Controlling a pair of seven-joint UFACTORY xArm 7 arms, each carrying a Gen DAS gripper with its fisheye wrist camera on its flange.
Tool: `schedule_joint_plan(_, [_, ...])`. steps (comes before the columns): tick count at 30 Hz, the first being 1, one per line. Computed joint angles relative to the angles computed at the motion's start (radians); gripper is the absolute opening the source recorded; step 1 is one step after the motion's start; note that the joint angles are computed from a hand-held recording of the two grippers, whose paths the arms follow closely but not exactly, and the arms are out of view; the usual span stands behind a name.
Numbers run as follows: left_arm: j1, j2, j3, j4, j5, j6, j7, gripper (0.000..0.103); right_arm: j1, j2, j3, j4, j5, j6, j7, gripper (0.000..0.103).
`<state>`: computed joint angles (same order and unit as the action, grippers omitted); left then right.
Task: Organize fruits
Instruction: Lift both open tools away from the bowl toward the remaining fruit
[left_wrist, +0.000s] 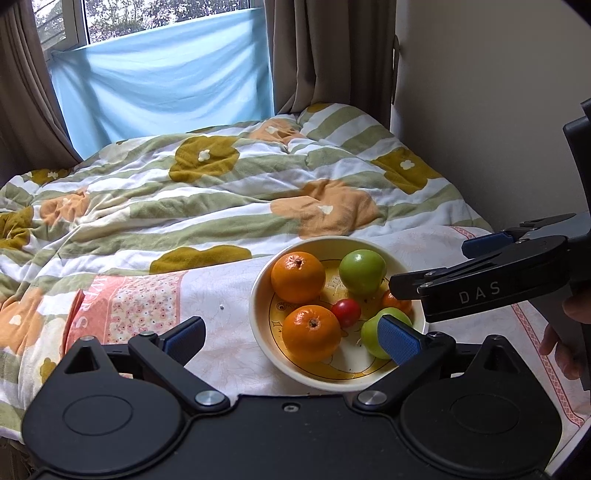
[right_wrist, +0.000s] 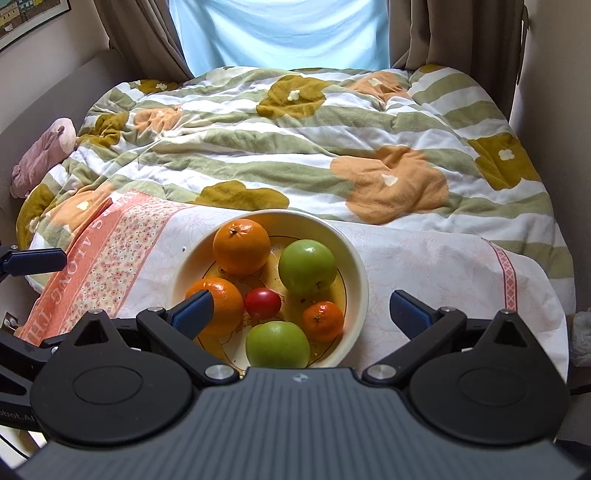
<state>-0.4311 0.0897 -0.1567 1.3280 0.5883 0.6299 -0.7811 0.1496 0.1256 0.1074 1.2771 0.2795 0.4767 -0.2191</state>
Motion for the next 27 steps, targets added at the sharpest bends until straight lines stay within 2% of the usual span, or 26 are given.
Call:
schedule_joint_plan(4, [0.005,-0.065,-0.008,-0.044,0.017,-0.009,-0.013,0.101,0.017,-0.071,-0.013,-0.039,-0.093,0.017,0.084,0.103])
schedule_joint_plan(13, [0.055,-0.216,-0.073,-0.153,0.106,-0.014,-0.08,0.101,0.024,-0.303,-0.011,-0.225,-0.187,-0.019,0.232,0.103])
schedule_joint_plan(20, [0.098,-0.314,-0.112,-0.247,0.045,-0.078,-0.026,0.101,0.005,-0.471,0.018,-0.367,-0.274,-0.025,0.396,0.103])
schedule_joint_plan(27, [0.111,-0.357,-0.125,-0.333,-0.064,-0.181,0.093,0.101,-0.031,-0.643,0.067,-0.536,-0.346,-0.036,0.557,0.103])
